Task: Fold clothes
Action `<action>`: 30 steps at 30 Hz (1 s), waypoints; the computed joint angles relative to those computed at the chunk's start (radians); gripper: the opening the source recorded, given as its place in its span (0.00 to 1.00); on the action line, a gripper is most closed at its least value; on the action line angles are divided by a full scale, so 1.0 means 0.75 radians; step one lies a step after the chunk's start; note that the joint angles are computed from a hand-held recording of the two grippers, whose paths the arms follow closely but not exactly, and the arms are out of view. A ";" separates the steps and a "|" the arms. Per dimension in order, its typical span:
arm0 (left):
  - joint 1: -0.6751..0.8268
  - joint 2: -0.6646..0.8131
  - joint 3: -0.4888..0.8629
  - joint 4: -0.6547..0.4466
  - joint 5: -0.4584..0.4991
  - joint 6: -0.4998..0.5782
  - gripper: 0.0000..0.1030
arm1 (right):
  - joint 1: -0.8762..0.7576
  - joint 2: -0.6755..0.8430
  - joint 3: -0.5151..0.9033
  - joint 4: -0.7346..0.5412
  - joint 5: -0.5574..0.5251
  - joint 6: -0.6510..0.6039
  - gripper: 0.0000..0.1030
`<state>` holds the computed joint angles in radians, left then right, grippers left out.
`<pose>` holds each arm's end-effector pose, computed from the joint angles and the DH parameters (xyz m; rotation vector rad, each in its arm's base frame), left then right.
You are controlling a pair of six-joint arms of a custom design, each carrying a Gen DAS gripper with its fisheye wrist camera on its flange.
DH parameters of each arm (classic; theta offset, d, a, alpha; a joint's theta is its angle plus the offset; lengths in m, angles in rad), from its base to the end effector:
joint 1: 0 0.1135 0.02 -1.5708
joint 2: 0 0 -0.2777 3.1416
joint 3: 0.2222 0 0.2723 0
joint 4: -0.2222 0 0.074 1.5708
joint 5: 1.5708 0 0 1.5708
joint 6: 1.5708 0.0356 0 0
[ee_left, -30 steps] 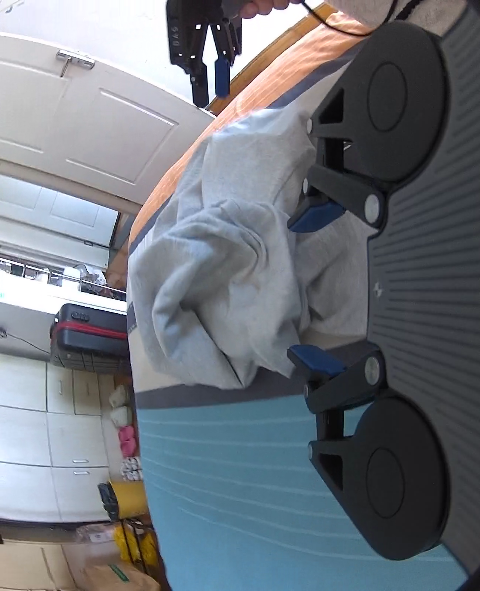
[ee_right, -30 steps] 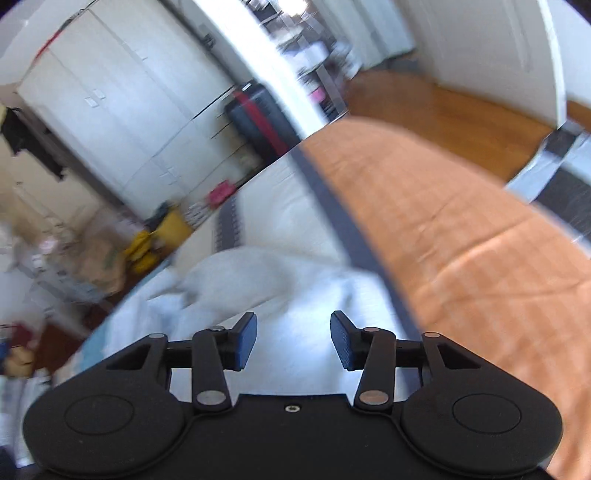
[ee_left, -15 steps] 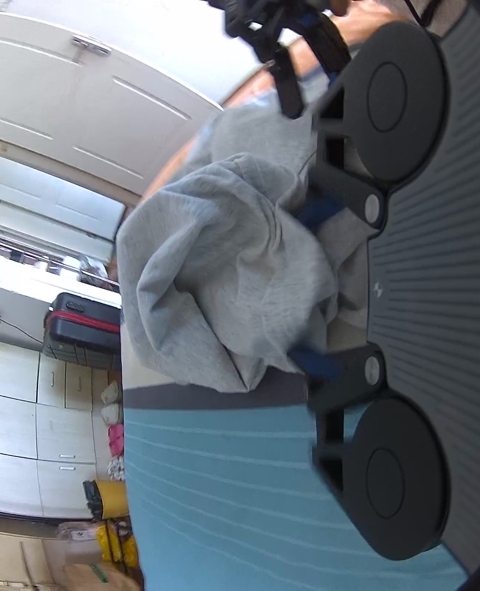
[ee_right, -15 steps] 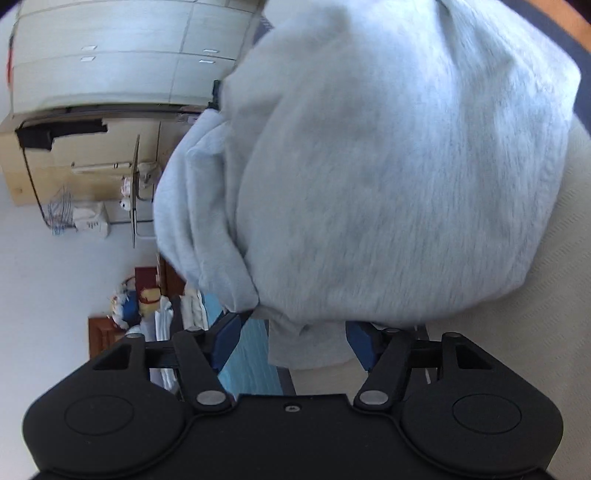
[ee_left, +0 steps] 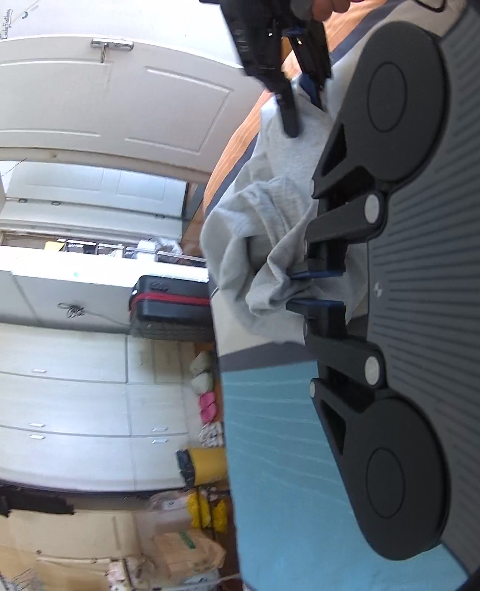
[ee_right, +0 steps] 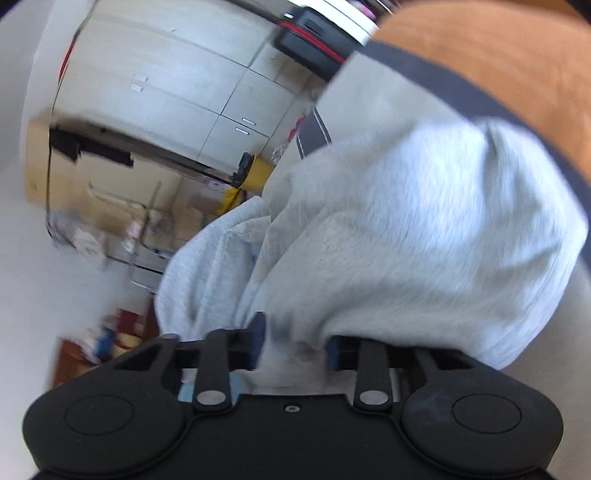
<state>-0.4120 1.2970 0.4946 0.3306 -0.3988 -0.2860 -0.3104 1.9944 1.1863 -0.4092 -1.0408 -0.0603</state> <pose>0.2509 -0.0946 0.1830 -0.1204 1.9995 -0.0388 0.3835 -0.0908 0.1298 0.0542 2.3490 1.2396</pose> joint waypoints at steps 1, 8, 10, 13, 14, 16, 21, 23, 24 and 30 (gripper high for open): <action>0.012 -0.006 0.007 -0.032 0.020 -0.001 0.10 | 0.005 -0.040 -0.043 0.078 0.022 -0.005 0.23; 0.052 -0.036 -0.006 -0.098 0.198 -0.033 0.28 | -0.025 -0.278 -0.217 0.413 0.210 -0.143 0.14; 0.048 -0.054 -0.027 -0.051 0.226 -0.040 0.50 | -0.042 -0.325 -0.251 0.510 0.254 -0.132 0.12; 0.064 -0.066 -0.063 0.050 0.290 -0.051 0.57 | -0.060 -0.339 -0.243 0.620 0.376 -0.082 0.11; 0.078 -0.061 -0.068 0.068 0.325 -0.062 0.58 | -0.064 -0.335 -0.235 0.644 0.420 -0.073 0.11; 0.101 -0.039 -0.066 0.094 0.385 -0.086 0.61 | -0.085 -0.326 -0.224 0.681 0.443 -0.059 0.11; 0.121 0.102 0.046 -0.038 0.459 -0.081 0.69 | -0.109 -0.357 -0.233 0.727 0.339 0.018 0.11; 0.105 0.161 0.077 -0.054 0.437 -0.067 0.69 | -0.104 -0.374 -0.251 0.731 0.319 0.001 0.11; 0.094 0.188 0.088 -0.052 0.420 -0.062 0.69 | -0.091 -0.382 -0.264 0.737 0.324 -0.010 0.11; 0.109 0.246 0.050 0.093 0.350 -0.156 0.67 | -0.038 -0.357 -0.212 0.503 0.189 -0.234 0.13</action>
<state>-0.3304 1.4816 0.5319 0.4002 -0.1364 -0.4033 -0.3386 1.7267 1.0272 -0.0318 -0.8993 -0.2356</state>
